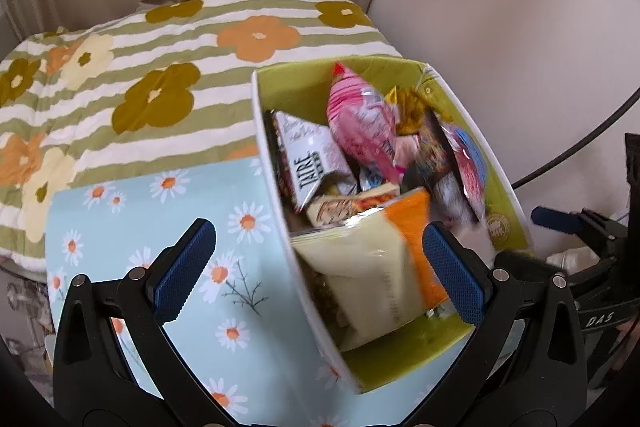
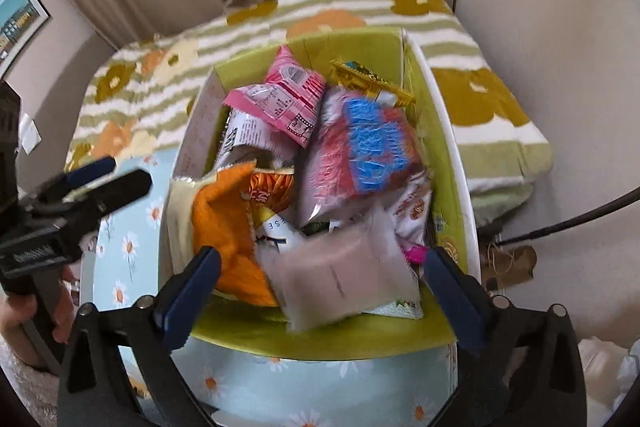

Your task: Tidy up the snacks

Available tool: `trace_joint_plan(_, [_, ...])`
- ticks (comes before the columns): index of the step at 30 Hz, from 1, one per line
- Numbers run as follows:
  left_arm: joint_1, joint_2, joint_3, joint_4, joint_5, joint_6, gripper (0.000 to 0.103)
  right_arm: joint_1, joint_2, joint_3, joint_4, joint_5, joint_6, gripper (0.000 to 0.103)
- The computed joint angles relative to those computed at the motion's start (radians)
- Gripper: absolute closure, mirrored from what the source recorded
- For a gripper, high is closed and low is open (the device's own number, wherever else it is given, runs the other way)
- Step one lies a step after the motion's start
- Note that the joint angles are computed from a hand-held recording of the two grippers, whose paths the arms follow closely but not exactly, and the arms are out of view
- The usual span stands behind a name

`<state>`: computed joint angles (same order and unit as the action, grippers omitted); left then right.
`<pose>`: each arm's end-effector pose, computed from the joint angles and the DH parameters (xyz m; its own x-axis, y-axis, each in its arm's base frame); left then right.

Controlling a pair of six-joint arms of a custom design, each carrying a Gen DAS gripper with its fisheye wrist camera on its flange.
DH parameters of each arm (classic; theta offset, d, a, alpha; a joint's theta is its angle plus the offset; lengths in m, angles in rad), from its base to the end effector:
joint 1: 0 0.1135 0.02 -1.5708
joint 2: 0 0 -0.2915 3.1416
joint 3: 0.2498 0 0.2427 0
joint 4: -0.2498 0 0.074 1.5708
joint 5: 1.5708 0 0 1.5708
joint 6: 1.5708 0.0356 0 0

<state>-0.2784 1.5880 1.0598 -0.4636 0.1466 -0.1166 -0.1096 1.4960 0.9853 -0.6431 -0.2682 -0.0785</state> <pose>0.3045 -0.0924 0.2468 -0.8399 0.1204 -0.5292 0.2527 0.9497 -0.1851 0.2760 -0.0209 0.2425 -0.9059 0.0236 -0.4228 -0.0725 0.9751 0.2098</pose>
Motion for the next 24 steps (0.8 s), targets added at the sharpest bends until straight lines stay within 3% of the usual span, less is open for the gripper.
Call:
trace_joint_plan(9, [-0.024, -0.128, -0.064, -0.016, -0.071, -0.044, 0.0, -0.006, -0.087, -0.01, 0.009, -0.028, -0.023, 0.002])
trace_joint_plan(18, [-0.069, -0.396, -0.097, -0.141, -0.211, -0.095, 0.0, 0.056, -0.29, -0.003, 0.014, -0.025, -0.006, 0.002])
trace_joint_plan(24, [-0.049, -0.652, -0.096, -0.284, -0.302, -0.126, 0.0, 0.186, -0.466, 0.002, -0.034, 0.105, 0.092, 0.002])
